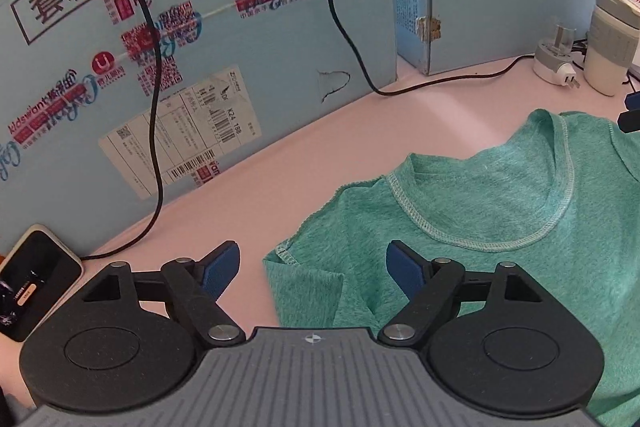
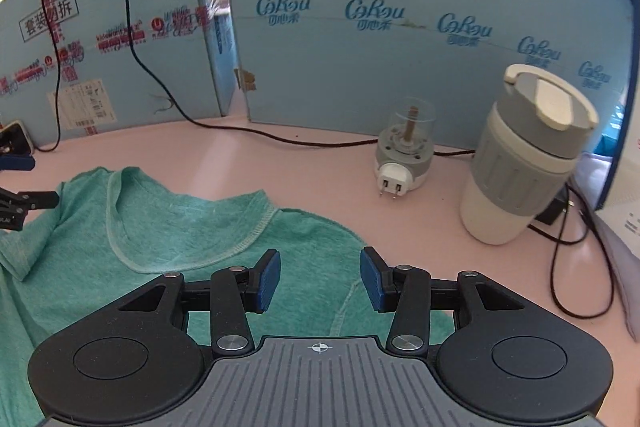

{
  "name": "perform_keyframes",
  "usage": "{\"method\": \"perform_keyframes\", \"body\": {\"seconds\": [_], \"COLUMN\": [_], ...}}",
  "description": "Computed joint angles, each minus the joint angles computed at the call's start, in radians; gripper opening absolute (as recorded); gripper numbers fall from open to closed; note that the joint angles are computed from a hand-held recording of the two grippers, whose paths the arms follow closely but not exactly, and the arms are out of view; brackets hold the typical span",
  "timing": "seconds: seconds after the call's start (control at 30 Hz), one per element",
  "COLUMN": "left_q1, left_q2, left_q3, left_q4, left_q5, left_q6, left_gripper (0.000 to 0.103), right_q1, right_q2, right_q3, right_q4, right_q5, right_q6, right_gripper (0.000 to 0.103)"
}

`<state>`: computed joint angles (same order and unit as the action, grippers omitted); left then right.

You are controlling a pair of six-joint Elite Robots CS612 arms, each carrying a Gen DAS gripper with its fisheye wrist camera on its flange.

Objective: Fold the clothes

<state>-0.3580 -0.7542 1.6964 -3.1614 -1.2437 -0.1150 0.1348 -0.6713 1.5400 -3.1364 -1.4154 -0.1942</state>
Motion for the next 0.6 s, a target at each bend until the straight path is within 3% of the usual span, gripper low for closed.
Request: {"method": "perform_keyframes", "body": {"seconds": [0.23, 0.43, 0.53, 0.6], "left_q1": [-0.003, 0.005, 0.008, 0.008], "left_q2": [0.031, 0.058, 0.066, 0.068], "left_q3": [-0.043, -0.064, -0.068, -0.068], "left_q4": [0.067, 0.022, -0.004, -0.017], "left_q5": [0.05, 0.022, -0.002, -0.02], "left_q6": [-0.021, -0.017, -0.011, -0.003], "left_gripper": [0.073, 0.066, 0.054, 0.04], "right_q1": [0.001, -0.003, 0.0, 0.004], "right_q2": [0.068, 0.093, 0.1, 0.104], "right_q3": [-0.122, -0.173, -0.186, -0.197], "right_q4": [0.111, 0.184, 0.215, 0.241], "right_q5": [0.02, 0.083, 0.1, 0.097], "right_q6": [-0.099, -0.158, -0.211, -0.233], "right_gripper": [0.045, 0.043, 0.039, 0.032]}}
